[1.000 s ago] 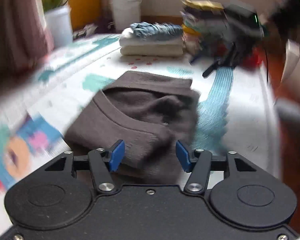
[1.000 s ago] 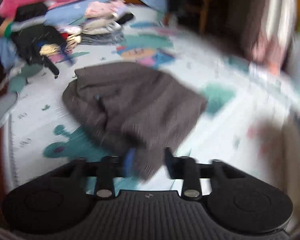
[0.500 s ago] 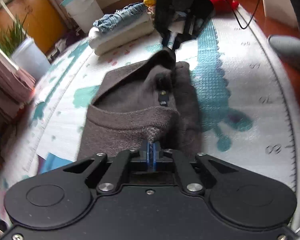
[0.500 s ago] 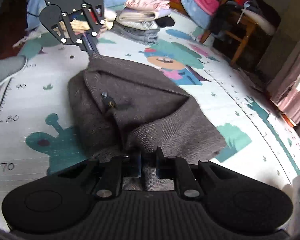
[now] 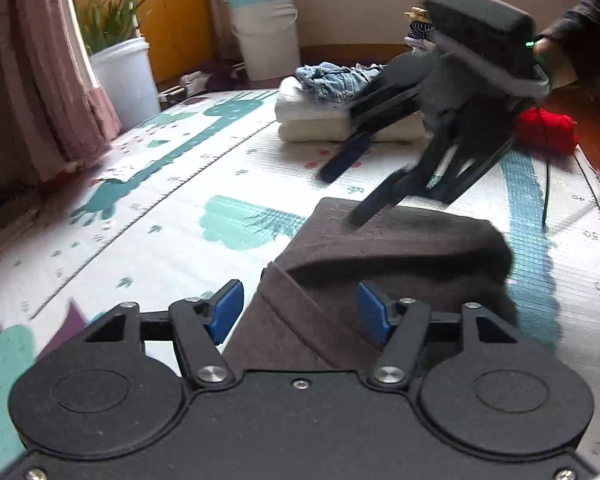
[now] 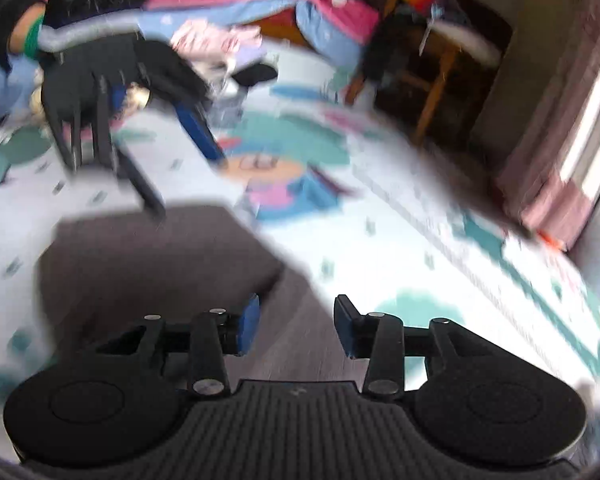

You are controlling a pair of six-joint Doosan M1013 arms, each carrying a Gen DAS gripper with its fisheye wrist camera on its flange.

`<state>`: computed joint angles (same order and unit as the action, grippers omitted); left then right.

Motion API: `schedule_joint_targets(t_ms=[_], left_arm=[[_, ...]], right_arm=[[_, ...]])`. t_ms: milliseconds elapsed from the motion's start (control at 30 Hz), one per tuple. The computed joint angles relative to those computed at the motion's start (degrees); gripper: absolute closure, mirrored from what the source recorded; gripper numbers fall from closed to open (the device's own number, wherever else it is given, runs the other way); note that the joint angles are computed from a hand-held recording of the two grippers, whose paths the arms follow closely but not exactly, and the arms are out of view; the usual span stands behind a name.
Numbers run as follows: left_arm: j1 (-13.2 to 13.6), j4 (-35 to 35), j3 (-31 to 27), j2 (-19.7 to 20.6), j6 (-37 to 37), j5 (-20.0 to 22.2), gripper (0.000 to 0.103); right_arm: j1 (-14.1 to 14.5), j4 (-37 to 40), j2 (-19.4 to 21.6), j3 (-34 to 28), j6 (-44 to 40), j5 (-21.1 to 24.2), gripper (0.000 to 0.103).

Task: Fold clothes
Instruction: 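Regrasp the folded cardigan bundle with both grippers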

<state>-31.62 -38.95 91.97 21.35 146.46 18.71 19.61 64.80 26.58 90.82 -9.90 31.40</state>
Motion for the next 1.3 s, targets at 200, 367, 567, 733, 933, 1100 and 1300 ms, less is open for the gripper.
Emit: schedule_joint_targets(t_ms=[200, 367, 567, 733, 933, 1100, 1300], left_arm=[[-0.91, 2.59, 4.34, 2.12, -3.91, -2.74, 0.039], [-1.94, -5.0, 8.22, -3.18, -2.11, -5.66, 0.038], [-6.76, 24.16, 16.7, -4.94, -38.52, -15.88, 0.039], [-4.44, 13.17, 15.8, -7.7, -45.42, -12.38, 0.037], [1.02, -10.04, 14.65, -5.27, -53.94, -4.82, 0.037], [1.51, -18.91, 12.93, -2.82, -53.66, 0.43, 0.038], [0.02, -14.47, 11.12, -2.56, -57.37, 1.15, 0.047]], right_arm=[[-2.37, 6.91, 4.45, 1.37, 0.43, 2.1, 0.054], [-1.88, 7.94, -0.38, 5.6, -3.8, 0.23, 0.053], [-2.89, 21.13, -3.34, 16.36, -16.08, -1.14, 0.047], [-3.21, 15.37, -6.34, 15.04, 0.86, -1.24, 0.031], [-6.2, 11.28, -2.75, 12.99, 40.23, -2.46, 0.027], [-7.64, 12.17, -0.57, 12.4, 42.53, 5.37, 0.027], [-7.63, 12.93, 0.18, 11.68, 45.98, 11.31, 0.049]])
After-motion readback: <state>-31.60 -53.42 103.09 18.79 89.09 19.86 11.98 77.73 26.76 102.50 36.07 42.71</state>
